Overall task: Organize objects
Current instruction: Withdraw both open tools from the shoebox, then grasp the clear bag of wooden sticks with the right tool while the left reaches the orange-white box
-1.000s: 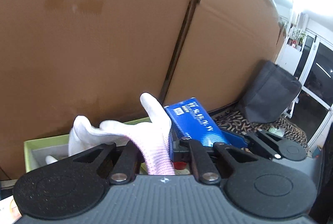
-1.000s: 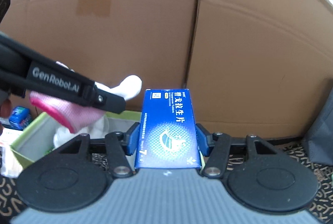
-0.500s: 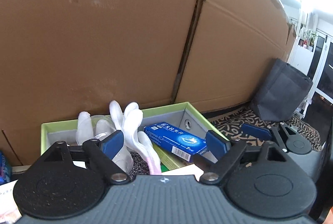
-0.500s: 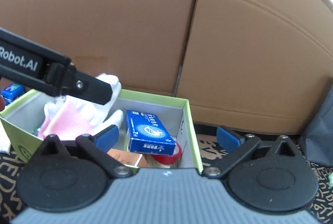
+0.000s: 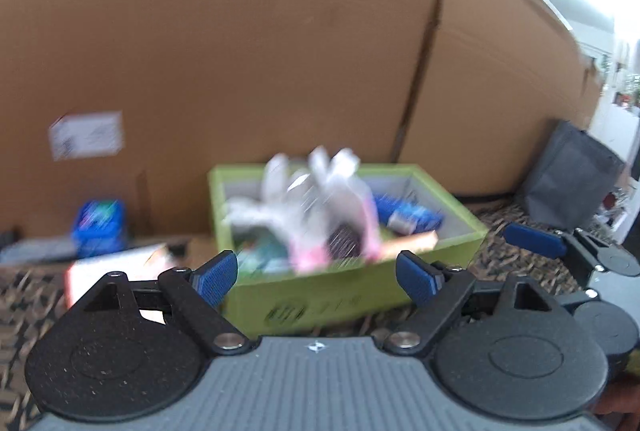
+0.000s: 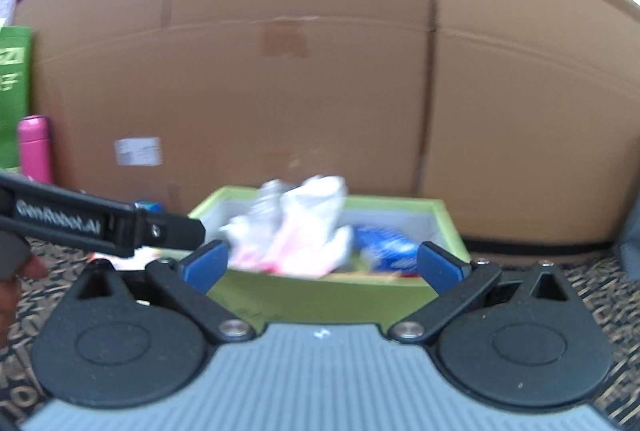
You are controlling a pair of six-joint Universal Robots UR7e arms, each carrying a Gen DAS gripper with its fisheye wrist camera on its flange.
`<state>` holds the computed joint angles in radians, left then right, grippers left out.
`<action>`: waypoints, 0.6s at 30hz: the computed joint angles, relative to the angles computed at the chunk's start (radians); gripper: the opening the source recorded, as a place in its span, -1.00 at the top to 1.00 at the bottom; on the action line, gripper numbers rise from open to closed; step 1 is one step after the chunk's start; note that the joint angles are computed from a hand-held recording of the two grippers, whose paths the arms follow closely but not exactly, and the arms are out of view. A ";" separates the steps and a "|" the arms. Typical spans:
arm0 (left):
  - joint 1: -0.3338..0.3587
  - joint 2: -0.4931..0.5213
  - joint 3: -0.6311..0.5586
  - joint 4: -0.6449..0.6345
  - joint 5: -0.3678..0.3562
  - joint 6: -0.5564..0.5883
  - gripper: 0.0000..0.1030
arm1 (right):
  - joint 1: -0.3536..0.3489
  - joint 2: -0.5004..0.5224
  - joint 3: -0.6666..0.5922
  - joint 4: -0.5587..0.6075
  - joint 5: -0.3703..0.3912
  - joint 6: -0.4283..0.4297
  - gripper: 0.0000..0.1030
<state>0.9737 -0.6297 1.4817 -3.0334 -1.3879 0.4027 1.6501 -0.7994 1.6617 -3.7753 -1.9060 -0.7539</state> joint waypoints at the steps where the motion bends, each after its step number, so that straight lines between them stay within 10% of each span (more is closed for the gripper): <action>1: 0.008 -0.007 0.016 -0.004 0.014 -0.014 -0.74 | 0.003 0.006 0.012 0.007 0.005 0.008 -1.00; 18: 0.111 -0.049 0.005 0.038 0.132 -0.097 -0.74 | 0.071 0.169 -0.112 0.334 -0.030 0.136 -0.99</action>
